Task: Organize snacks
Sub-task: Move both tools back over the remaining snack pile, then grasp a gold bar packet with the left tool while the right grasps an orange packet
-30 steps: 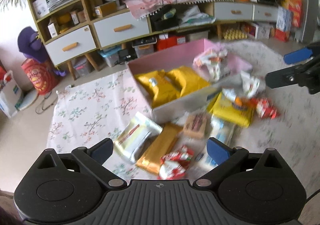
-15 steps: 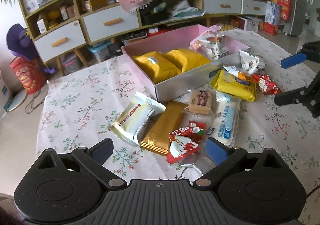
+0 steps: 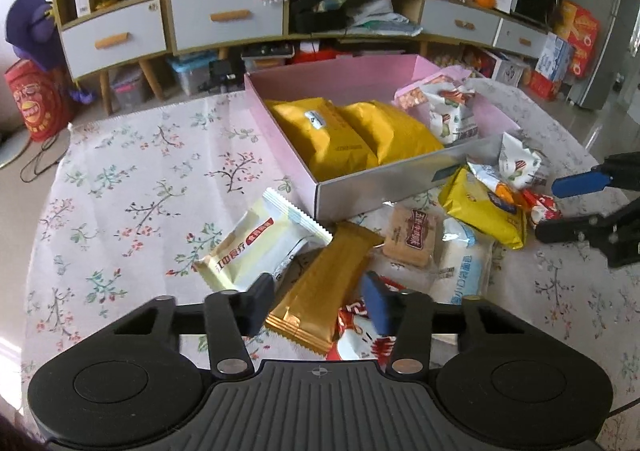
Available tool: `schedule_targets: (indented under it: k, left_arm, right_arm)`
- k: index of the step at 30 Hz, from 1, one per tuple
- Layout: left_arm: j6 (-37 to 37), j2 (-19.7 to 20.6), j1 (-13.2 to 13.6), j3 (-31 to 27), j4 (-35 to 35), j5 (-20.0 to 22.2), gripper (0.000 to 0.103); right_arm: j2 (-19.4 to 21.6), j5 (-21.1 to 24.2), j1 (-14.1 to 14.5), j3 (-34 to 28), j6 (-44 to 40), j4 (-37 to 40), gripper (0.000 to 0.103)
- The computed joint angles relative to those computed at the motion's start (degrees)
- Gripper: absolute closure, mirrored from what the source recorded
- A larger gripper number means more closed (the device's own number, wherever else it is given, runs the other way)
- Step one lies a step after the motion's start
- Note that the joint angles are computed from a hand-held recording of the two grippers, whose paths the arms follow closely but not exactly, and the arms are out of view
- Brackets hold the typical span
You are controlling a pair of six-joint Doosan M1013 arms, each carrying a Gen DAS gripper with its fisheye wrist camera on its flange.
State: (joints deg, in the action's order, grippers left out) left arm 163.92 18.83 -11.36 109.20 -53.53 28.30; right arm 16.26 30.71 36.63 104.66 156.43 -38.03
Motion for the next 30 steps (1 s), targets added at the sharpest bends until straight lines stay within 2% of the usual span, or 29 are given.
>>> schedule_targets:
  k: [3, 5, 11, 17, 20, 26, 30]
  left_arm:
    - [-2.1, 0.7, -0.6, -0.9, 3.0, -0.3, 0.066]
    - [-3.9, 1.2, -0.9, -1.6, 5.1, -0.2, 0.066]
    - [-2.3, 2.0, -1.4, -2.2, 6.2, 0.2, 0.066]
    - [-2.8, 2.6, -1.6, -3.2, 8.5, 3.5, 0.065]
    - [-3.0, 2.5, -2.3, -2.8, 10.8, 1.8, 0.064]
    - [-3.8, 2.7, -2.4, -2.7, 9.8, 0.6, 0.061]
    - [-4.9, 2.5, -2.9, -2.2, 9.9, -0.8, 0.064]
  right_arm:
    - [0.1, -1.5, -0.6, -0.3, 1.6, -0.1, 0.062]
    - [0.3, -2.7, -1.1, -0.5, 3.3, -0.3, 0.064]
    - [1.6, -5.0, -2.8, -1.3, 4.5, 2.6, 0.065]
    - [2.6, -5.4, -3.5, -1.8, 1.4, 6.7, 0.068]
    - [2.7, -5.3, -3.5, -1.8, 0.3, 7.4, 0.068]
    - [2.6, -5.0, -4.1, -1.7, 0.0, 8.8, 0.068]
    - [2.3, -5.1, -4.4, -1.2, 1.2, 8.6, 0.073]
